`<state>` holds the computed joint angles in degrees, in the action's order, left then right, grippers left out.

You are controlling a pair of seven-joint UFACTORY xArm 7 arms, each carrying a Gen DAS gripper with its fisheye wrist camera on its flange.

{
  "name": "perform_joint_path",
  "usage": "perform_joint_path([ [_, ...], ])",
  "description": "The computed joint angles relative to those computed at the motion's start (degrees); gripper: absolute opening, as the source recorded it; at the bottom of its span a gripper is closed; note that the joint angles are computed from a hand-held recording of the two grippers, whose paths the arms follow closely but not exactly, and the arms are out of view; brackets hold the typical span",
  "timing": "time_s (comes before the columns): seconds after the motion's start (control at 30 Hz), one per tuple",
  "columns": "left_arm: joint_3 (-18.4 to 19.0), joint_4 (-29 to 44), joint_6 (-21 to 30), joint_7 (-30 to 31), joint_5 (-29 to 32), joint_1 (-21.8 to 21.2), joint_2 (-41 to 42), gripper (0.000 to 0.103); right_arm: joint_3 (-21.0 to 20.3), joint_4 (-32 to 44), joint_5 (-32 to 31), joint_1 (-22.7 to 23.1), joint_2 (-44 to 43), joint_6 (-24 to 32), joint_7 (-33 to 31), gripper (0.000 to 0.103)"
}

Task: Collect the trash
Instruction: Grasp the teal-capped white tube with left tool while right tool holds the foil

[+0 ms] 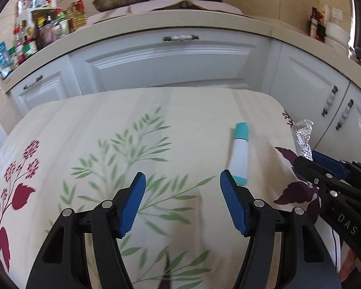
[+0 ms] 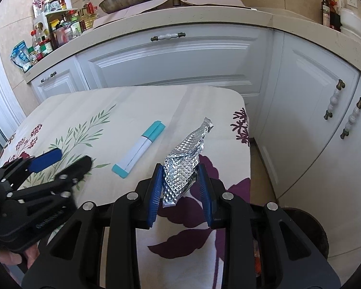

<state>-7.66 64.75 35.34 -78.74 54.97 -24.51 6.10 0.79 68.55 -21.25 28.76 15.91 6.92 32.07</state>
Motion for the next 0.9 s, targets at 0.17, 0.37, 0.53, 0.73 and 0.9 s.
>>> perform_joint_path([
  [0.17, 0.2, 3.0, 0.3, 2.9, -1.4, -0.7, 2.7, 0.063, 2.0, -0.1, 3.3, -2.5, 0.3, -0.8, -3.6, 0.029],
  [0.37, 1.3, 6.2, 0.1, 6.5, -3.6, -2.0, 5.6, 0.063, 3.2, -0.2, 6.8, -3.8, 0.4, -1.4, -7.1, 0.029],
  [0.53, 2.1, 8.2, -1.4, 10.5, -7.6, -2.5, 7.8, 0.063, 3.9, -0.5, 9.2, -4.5, 0.4, -1.7, -9.4, 0.029],
  [0.73, 3.4, 9.1, -3.0, 14.8, -11.6, -3.1, 9.0, 0.038, 3.7, -0.7, 10.7, -4.4, 0.3, -1.7, -10.6, 0.029],
  [0.9, 4.1, 8.1, -4.3, 14.8, -11.3, -3.6, 8.3, 0.027, 3.3, -0.7, 10.9, -4.1, 0.3, -1.9, -10.8, 0.029],
])
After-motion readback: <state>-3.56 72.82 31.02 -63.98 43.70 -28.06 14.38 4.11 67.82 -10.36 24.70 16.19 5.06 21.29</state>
